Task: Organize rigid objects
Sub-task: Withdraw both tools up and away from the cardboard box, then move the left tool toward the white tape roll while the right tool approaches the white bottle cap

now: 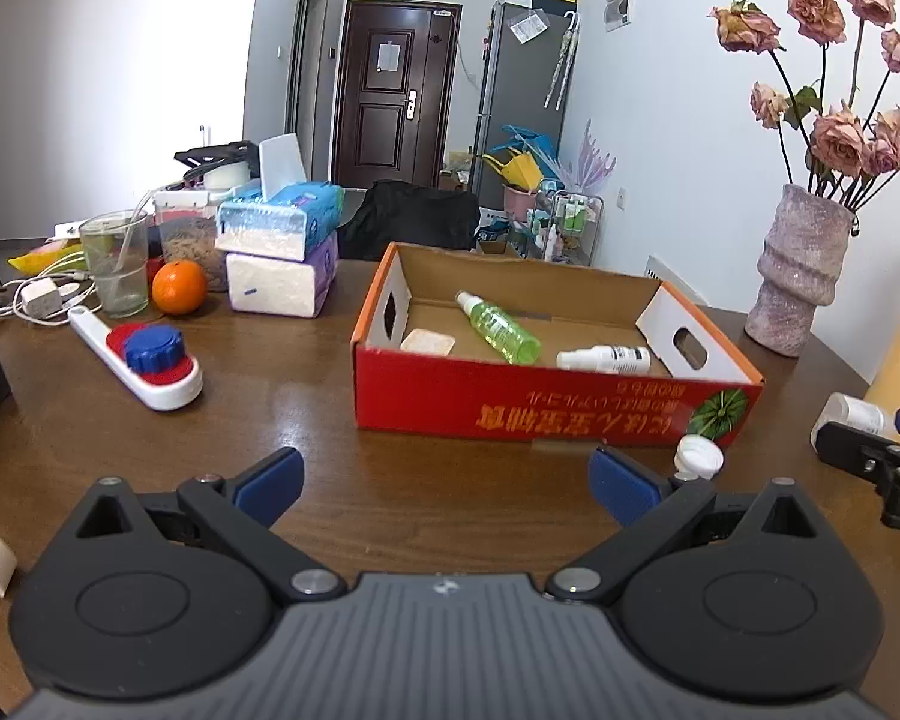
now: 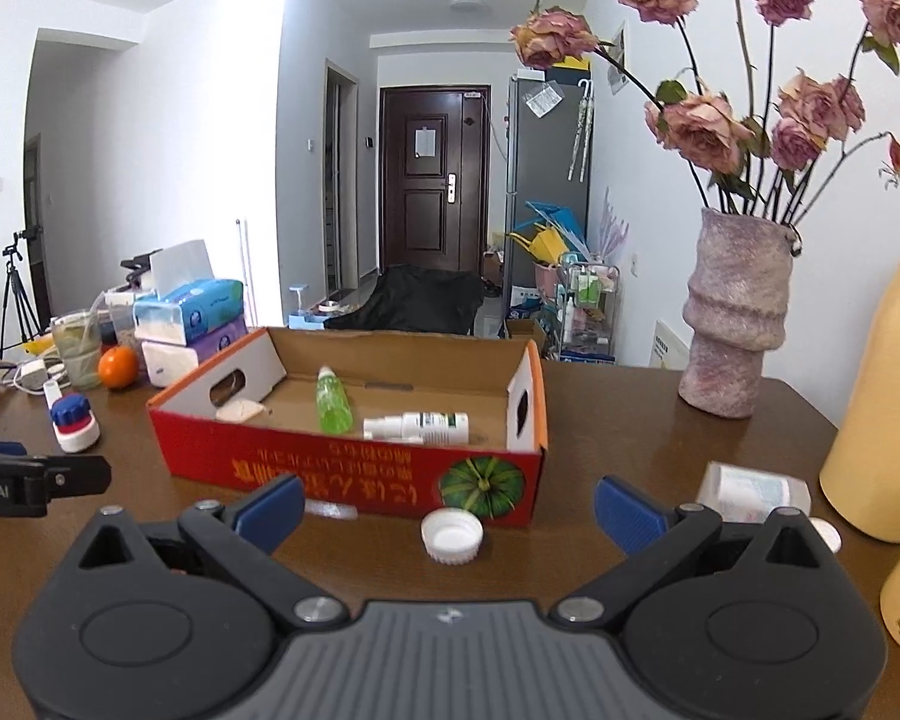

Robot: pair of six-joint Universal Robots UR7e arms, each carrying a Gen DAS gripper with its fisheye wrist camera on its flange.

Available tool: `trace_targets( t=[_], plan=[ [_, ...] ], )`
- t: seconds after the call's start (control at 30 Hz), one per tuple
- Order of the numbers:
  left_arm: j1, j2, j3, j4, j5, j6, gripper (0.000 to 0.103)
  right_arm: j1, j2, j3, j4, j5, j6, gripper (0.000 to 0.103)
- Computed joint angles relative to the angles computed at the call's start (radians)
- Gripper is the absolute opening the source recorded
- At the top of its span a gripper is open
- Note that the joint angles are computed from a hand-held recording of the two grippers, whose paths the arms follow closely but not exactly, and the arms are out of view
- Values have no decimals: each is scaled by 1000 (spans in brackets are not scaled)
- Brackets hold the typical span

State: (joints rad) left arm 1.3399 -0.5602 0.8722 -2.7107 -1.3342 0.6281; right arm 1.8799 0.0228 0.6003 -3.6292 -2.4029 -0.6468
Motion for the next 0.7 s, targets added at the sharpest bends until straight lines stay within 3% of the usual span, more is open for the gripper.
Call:
trace_targets(
  t=[0.43,0.7],
  plan=[
    [20,-84,159,-83,-12,29,103,9,-67,234,-142,-48,32,103],
    [32,-101,195,-105,-21,40,103,21,-54,243,-198,-94,22,103]
  ],
)
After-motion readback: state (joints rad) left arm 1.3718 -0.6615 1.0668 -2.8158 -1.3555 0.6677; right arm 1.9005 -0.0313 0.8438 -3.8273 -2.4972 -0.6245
